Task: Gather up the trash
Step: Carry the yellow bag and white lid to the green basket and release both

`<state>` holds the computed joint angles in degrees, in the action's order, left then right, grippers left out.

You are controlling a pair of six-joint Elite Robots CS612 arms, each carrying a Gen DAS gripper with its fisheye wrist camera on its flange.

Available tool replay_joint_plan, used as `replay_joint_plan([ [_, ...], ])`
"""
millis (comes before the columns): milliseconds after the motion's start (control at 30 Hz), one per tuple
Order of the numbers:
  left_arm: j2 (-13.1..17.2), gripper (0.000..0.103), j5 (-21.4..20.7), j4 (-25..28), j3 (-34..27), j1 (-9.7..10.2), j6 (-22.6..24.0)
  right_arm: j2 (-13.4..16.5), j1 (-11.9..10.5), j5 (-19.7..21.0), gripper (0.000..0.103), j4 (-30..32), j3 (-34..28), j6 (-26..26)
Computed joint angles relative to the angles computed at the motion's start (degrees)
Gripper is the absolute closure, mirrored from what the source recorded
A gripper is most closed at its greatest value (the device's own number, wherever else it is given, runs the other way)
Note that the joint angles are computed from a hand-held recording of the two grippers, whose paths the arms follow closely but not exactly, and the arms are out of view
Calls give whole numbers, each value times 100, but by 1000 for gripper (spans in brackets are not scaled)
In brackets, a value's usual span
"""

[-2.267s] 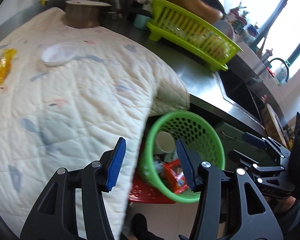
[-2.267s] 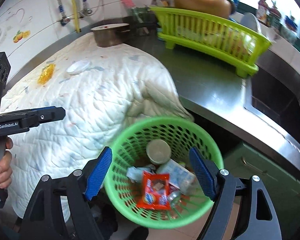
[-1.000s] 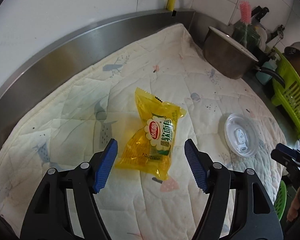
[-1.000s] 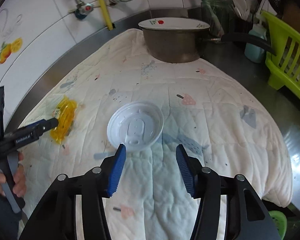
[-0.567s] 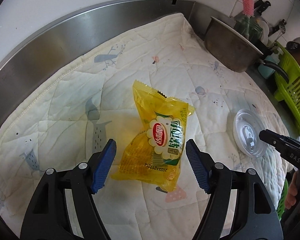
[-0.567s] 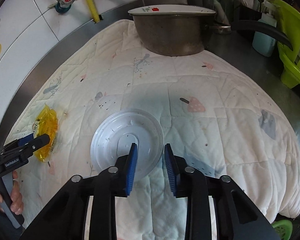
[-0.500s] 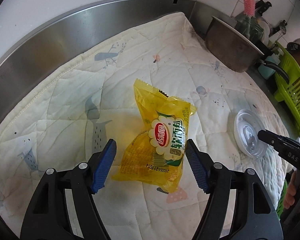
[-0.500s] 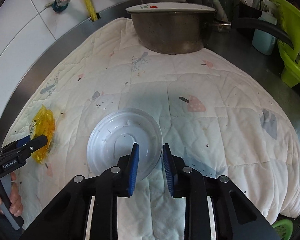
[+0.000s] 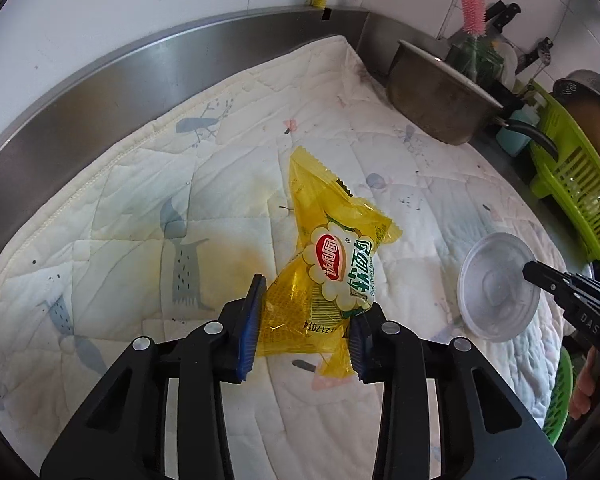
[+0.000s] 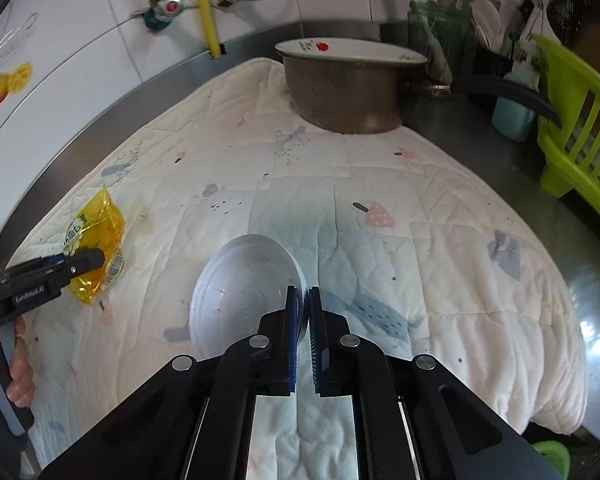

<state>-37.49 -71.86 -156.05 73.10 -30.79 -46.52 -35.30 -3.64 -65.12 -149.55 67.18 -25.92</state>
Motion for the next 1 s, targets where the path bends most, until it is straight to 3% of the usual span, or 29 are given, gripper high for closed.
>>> replay_joint_plan([
  [333, -313, 69, 100, -393, 471, -261, -187, -703, -348, 297, 98, -848, 1257, -412],
  [667, -465, 69, 85, -901, 622, -709, -140, -1285, -892, 344, 98, -1602, 2340, -516],
  [1000, -255, 69, -189, -907, 171, -1161, 232, -1476, -1446, -205, 98, -2060, 2936, -362],
])
